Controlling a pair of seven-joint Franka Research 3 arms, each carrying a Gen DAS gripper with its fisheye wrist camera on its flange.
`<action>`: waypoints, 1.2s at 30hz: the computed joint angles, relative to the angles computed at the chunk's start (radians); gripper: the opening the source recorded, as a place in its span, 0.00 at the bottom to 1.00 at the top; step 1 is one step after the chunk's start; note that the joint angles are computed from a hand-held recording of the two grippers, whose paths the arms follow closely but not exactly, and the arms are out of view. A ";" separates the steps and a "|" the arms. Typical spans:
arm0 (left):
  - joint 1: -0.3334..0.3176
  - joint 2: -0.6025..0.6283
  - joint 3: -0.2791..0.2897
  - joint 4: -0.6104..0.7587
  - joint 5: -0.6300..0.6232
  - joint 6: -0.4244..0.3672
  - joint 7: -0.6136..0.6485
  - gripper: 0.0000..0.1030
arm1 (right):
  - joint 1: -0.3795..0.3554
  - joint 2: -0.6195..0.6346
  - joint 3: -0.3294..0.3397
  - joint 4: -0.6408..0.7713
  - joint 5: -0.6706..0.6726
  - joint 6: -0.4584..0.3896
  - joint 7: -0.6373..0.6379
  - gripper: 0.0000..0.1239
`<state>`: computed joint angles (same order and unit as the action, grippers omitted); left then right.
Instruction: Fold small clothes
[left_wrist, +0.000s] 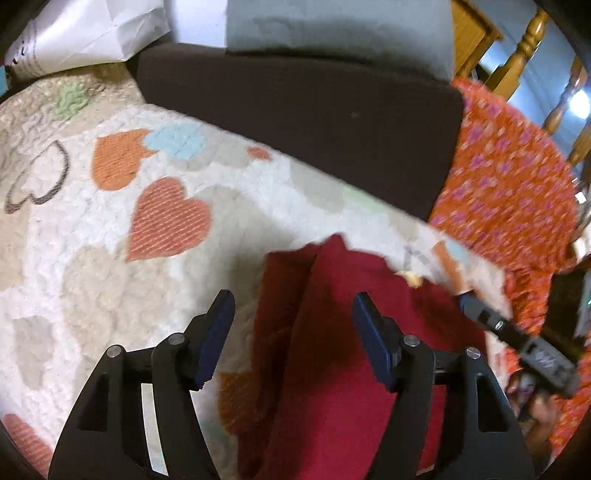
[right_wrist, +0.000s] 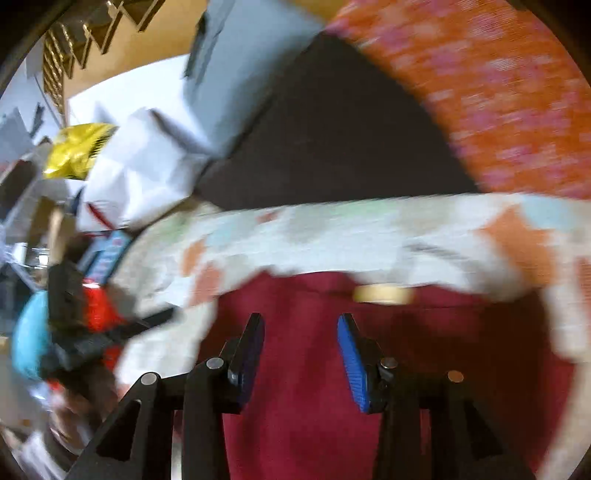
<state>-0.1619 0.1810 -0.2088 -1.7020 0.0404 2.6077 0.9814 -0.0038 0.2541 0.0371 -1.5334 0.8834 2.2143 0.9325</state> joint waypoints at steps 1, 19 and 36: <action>-0.010 -0.010 0.014 -0.008 0.053 -0.013 -0.026 0.64 | 0.010 0.025 0.009 0.035 -0.002 -0.024 0.029 0.32; 0.036 -0.120 0.043 -0.128 0.172 -0.036 -0.121 0.64 | 0.151 0.276 0.091 0.332 -0.318 0.013 0.317 0.05; -0.040 0.028 0.007 0.036 0.152 -0.036 -0.063 0.64 | 0.045 -0.109 -0.077 -0.181 -0.409 0.231 0.262 0.24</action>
